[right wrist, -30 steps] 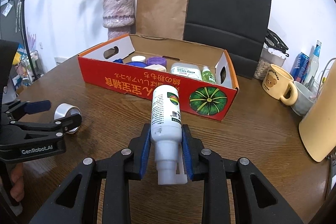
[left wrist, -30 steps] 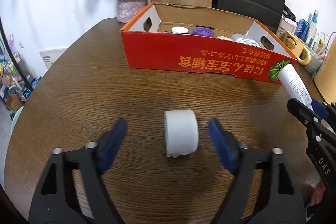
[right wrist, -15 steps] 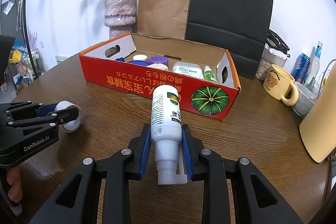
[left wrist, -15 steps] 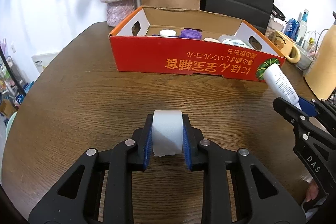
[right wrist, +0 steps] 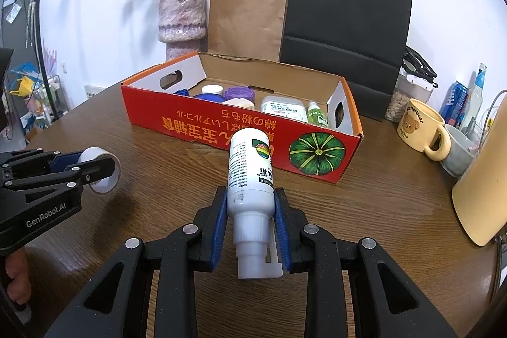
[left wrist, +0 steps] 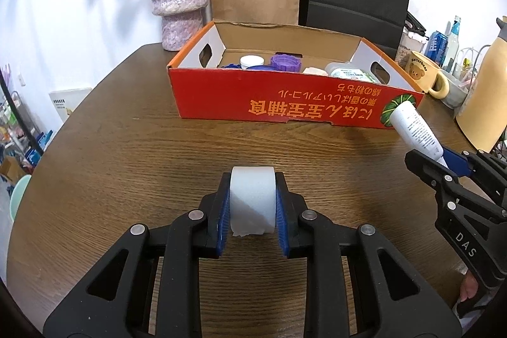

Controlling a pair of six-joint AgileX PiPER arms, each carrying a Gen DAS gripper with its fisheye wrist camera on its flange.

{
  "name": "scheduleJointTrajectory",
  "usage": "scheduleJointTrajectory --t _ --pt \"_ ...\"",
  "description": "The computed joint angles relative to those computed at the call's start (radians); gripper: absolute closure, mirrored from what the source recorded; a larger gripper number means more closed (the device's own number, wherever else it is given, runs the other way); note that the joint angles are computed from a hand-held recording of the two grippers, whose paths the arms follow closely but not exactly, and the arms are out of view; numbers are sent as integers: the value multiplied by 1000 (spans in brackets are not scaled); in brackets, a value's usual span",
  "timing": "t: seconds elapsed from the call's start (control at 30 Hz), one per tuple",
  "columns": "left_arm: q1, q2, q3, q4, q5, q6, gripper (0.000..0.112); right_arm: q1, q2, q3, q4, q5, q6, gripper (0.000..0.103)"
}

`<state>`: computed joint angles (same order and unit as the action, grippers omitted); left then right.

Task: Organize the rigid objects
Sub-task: 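Carry the tape roll and lotion bottle into the box with both tools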

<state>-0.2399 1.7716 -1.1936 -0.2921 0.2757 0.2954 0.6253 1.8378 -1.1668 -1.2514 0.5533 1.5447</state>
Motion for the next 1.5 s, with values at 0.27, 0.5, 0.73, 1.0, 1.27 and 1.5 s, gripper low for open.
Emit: scheduleJointTrajectory --t 0.27,0.5,0.73,1.0,1.27,1.5 --pt "5 -27 2 -30 3 41 91 3 -14 0 -23 8 18 72" --pt "18 -33 -31 -82 17 92 91 9 -32 -5 -49 29 42 72" --pt "11 -26 -86 -107 22 111 91 -2 -37 -37 -57 36 51 72" --pt "7 15 -191 -134 39 107 91 -16 -25 -92 -66 50 58 72" --pt "6 78 -312 -116 62 60 91 -50 23 -188 -43 34 19 72" --pt "-2 166 -462 -69 100 -12 91 -85 97 -297 8 15 -57 72"
